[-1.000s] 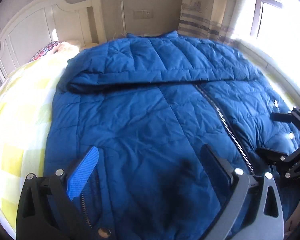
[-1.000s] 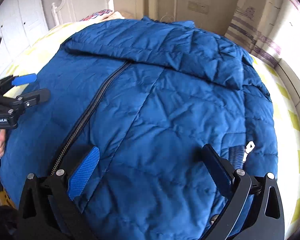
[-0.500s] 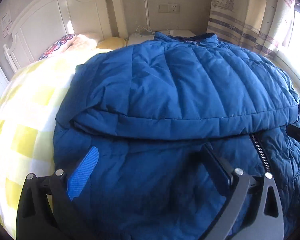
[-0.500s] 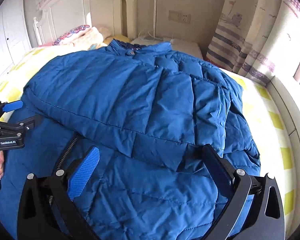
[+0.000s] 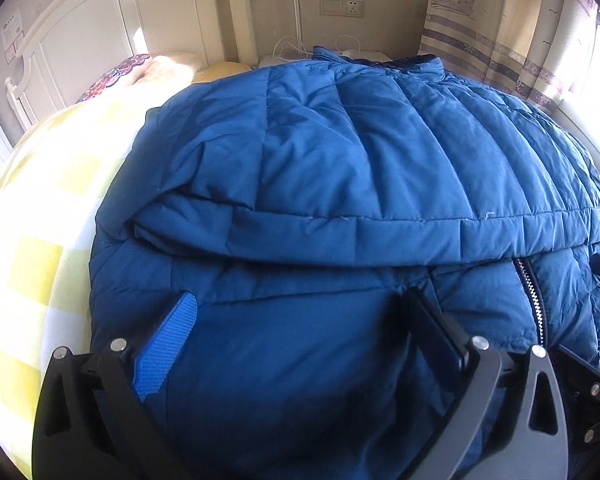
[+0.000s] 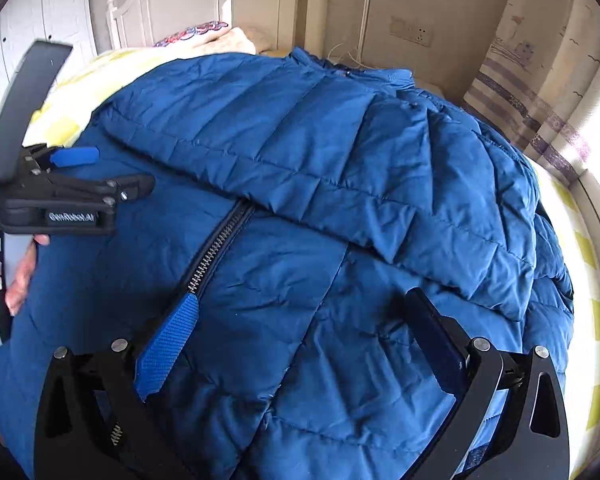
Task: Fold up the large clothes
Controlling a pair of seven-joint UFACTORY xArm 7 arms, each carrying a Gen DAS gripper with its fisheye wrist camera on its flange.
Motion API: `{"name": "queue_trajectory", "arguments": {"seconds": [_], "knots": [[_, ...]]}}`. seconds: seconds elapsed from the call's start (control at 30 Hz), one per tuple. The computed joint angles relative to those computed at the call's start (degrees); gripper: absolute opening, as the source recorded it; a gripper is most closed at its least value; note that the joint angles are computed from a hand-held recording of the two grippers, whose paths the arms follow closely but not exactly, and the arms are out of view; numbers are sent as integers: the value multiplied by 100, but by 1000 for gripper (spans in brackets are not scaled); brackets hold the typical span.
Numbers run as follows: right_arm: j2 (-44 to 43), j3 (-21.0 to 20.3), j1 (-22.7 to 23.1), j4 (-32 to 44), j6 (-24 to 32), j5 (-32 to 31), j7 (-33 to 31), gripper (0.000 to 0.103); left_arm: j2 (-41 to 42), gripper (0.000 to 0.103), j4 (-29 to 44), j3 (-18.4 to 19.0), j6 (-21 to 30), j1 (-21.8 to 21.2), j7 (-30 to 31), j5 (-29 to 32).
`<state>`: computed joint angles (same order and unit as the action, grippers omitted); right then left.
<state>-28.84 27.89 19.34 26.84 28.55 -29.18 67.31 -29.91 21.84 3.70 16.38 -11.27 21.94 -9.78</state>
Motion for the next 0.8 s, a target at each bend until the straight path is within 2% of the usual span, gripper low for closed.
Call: {"name": "queue_trajectory", "arguments": {"seconds": [0.07, 0.17, 0.27, 0.3, 0.33, 0.37, 0.4, 0.5, 0.6, 0.67, 0.7, 0.73, 0.77, 0.8], "knots": [[-29, -182, 89, -47, -55, 175, -131, 99, 0, 101, 11, 49, 16, -24, 46, -30], [-378, -145, 98, -43, 609, 268, -149, 98, 3, 101, 15, 46, 21, -20, 63, -49], [-1257, -371, 109, -530, 1301, 495, 171, 98, 5, 101, 15, 40, 20, -13, 71, -57], [-1569, -284, -109, -767, 1410, 799, 60, 98, 6, 101, 16, 37, 20, -8, 73, -55], [-1891, -437, -87, -1064, 1278, 1046, -30, 98, 6, 101, 16, 36, 20, -7, 74, -57], [-2179, -827, 111, -1403, 906, 1112, -32, 99, 6, 101, 17, 40, 21, -9, 80, -62], [-2307, -977, 179, -1538, 775, 1058, -29, 99, 9, 101, 21, 41, 23, -9, 83, -64], [-1930, -587, -73, -1206, 1082, 1035, -192, 99, 3, 101, 18, 45, 31, -14, 90, -78], [-2039, -634, -24, -1262, 1094, 1054, -160, 99, 2, 101, 20, 43, 40, -9, 94, -83], [-2179, -223, -99, -1040, 1677, 1361, -18, 98, -69, 101, 0, -87, 102, 126, -43, -9], [-2259, -187, 114, -962, 1761, 1296, 140, 98, -278, 100, -96, -167, 190, 230, -249, 79], [-2385, -78, 327, -937, 1633, 1292, 155, 98, -699, 100, -241, -21, 378, 93, -215, -72], [-2334, 40, 483, -827, 1551, 1265, 96, 98, -1222, 100, -405, 365, 619, -283, 58, -366], [-2117, 154, 608, -639, 1567, 1272, -1, 98, -1688, 100, -545, 511, 886, -489, 240, -505]]}}
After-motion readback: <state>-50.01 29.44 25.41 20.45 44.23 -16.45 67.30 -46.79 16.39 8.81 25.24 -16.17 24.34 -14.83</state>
